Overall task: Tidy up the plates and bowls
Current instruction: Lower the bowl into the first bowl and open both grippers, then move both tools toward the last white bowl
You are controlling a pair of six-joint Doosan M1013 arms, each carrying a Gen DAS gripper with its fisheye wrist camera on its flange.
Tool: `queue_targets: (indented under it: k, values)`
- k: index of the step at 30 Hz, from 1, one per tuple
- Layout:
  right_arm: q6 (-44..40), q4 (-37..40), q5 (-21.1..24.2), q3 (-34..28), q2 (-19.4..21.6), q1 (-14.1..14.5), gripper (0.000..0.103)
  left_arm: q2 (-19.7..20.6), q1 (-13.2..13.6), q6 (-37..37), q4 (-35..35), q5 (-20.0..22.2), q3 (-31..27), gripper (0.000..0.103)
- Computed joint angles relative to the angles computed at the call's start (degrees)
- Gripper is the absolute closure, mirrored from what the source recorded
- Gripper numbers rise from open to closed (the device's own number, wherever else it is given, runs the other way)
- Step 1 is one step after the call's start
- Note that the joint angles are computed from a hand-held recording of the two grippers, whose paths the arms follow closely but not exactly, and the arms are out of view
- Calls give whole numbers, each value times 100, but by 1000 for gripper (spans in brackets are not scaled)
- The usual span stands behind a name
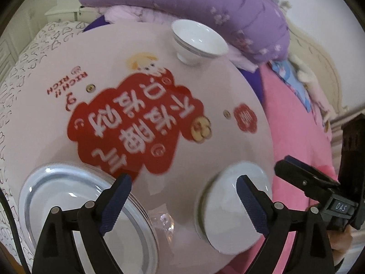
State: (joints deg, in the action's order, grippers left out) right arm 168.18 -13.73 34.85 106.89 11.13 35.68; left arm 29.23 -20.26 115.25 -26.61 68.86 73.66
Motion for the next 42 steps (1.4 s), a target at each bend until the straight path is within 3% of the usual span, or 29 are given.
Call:
queue_targets:
  k: [10, 26, 37, 42]
  values:
    - [-431, 213, -290, -112, 131, -478, 1, 469, 6, -649, 142, -380, -766, 7]
    - [-1904, 1116, -549, -686, 671, -1354, 1, 1598, -337, -1627, 638, -132, -2376, 7]
    - [-2925, 2074, -501, -941, 1067, -1666, 19, 2386, -511, -1985, 766, 212, -3476, 7]
    - [-3083, 2238, -503, -1038, 1197, -1732, 26, 2687, -539, -2086, 696, 413, -3906, 12]
